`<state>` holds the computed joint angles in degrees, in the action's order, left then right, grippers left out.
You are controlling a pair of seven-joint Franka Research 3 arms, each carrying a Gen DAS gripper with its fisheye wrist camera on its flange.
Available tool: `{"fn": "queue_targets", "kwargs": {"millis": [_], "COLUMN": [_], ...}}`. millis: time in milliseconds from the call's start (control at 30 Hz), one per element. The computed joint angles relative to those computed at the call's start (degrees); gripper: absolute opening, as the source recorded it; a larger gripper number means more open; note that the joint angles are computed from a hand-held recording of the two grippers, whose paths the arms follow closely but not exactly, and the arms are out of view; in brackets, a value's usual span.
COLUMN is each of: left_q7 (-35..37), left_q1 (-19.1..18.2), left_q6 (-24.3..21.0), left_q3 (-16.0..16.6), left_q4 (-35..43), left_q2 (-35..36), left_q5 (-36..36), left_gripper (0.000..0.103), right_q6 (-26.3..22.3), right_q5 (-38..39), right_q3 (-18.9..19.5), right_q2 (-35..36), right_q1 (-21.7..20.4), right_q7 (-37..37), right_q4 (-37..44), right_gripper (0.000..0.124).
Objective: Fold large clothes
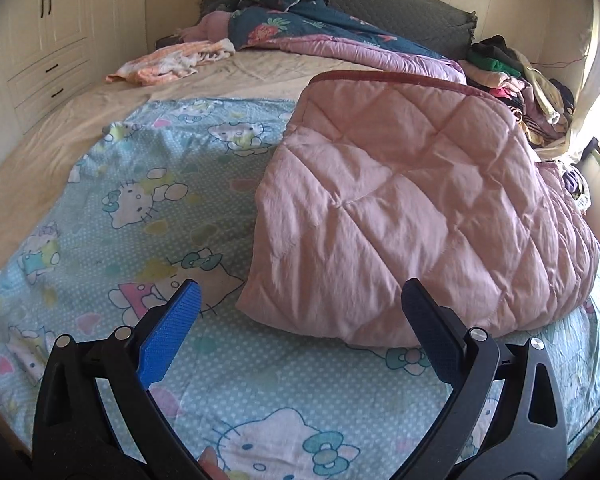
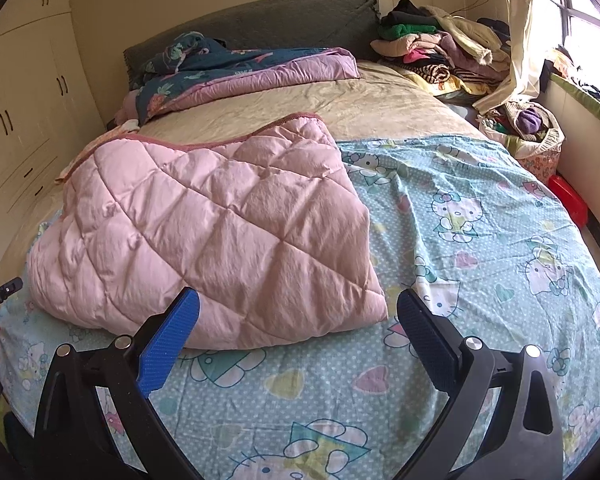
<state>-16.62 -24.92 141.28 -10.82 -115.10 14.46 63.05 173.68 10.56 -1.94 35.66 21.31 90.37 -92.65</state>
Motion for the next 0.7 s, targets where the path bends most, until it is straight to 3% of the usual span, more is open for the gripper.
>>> {"fn": "queue_targets", "kwargs": {"millis": [133, 367, 500, 533, 600, 633, 700], "left_q7": [-1.8, -6.7, -8.7, -9.3, -9.6, -8.9, -6.8], "left_q1": [1.1, 2.3, 2.0, 1.6, 1.0, 0.6, -0.3], "left_q6": [3.4, 10.6, 12.5, 12.5, 11.8, 11.0, 8.4], "left_q3": [0.9, 3.4, 4.6, 4.9, 5.1, 5.0, 4.7], "left_q4": [0.4, 1.4, 2.9, 3.3, 4.3, 4.9, 6.3], "left_q2": [1.2, 3.9, 5.5, 5.8, 6.4, 6.7, 7.3], "left_q5": [0.3, 2.8, 5.2, 6.2, 7.6, 7.7, 7.9], "left_gripper": [0.094, 0.094, 0.092, 0.082, 0.063, 0.046, 0.031], "right_q6": [-4.6, -12.0, -15.8, -16.1, -16.9, -17.0, -16.1], "right_q5": [-1.0, -2.2, -2.4, -1.8, -0.7, -0.6, -0.9], "right_q3": [-1.1, -0.1, 0.7, 2.0, 4.1, 3.9, 3.8], "right_q2": [4.5, 13.1, 17.6, 18.2, 19.2, 19.5, 19.5], "right_q1": [0.0, -2.2, -3.5, -4.3, -5.6, -5.4, -5.1], "right_q7": [0.8, 0.5, 0.2, -0.8, -3.4, -3.7, -5.4], "right_q4": [7.1, 20.7, 27.8, 28.7, 30.2, 30.5, 30.2], "right_gripper": [0.099, 0.099, 0.098, 0.098, 0.07, 0.067, 0.05]}}
